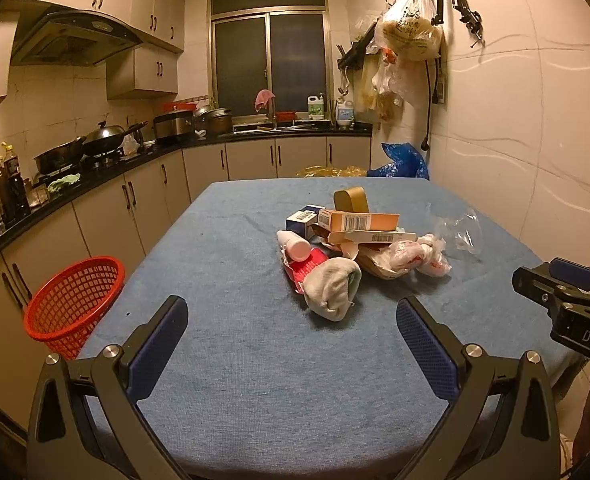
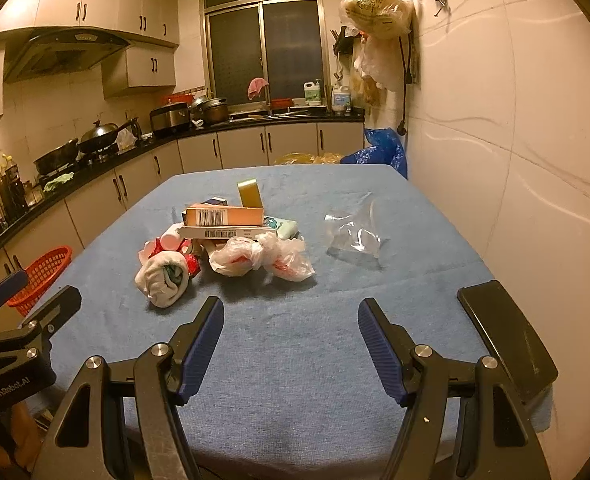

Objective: Collect trash

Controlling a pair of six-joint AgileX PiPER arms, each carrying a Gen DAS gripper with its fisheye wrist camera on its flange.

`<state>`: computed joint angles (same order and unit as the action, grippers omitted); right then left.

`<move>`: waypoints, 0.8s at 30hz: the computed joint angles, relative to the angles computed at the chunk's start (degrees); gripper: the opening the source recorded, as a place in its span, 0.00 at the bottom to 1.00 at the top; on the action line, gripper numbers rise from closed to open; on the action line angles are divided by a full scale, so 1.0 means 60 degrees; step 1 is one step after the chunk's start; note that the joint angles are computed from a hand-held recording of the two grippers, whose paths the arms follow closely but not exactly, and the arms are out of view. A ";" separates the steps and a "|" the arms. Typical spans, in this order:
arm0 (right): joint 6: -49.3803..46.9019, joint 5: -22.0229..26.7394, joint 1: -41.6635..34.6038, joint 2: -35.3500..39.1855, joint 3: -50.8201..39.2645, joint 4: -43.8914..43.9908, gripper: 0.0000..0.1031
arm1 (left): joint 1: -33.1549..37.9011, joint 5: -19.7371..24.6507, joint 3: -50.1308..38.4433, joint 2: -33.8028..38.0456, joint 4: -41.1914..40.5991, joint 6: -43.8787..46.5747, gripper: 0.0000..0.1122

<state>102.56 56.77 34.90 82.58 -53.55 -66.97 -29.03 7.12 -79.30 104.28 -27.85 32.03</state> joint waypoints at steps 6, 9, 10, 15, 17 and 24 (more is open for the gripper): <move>-0.0126 0.0014 0.0003 0.0130 -0.0056 0.0051 0.72 | 0.0006 0.0135 -0.0136 0.0124 0.0472 -0.0426 0.92; -0.0158 -0.0063 -0.0059 0.0144 -0.0034 0.0091 0.72 | -0.0025 0.0119 -0.0123 0.0136 0.0558 -0.0483 0.92; -0.0198 -0.0092 -0.0093 0.0137 -0.0027 0.0121 0.72 | -0.0034 0.0140 -0.0161 0.0161 0.0644 -0.0554 0.92; -0.0296 -0.0058 -0.0161 0.0187 -0.0012 0.0172 0.72 | -0.0060 0.0331 -0.0314 0.0309 0.0918 -0.0807 0.92; -0.0377 -0.0092 -0.0228 0.0197 -0.0026 0.0216 0.72 | -0.0043 0.0406 -0.0370 0.0367 0.0867 -0.0778 0.92; -0.0963 -0.0407 -0.0648 0.0255 -0.0084 0.0162 0.72 | -0.0033 0.0860 -0.1036 0.0785 0.1582 -0.1396 0.92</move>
<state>96.78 54.33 31.01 84.11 -54.05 -66.00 -29.23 12.28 -85.51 108.99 -18.36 23.65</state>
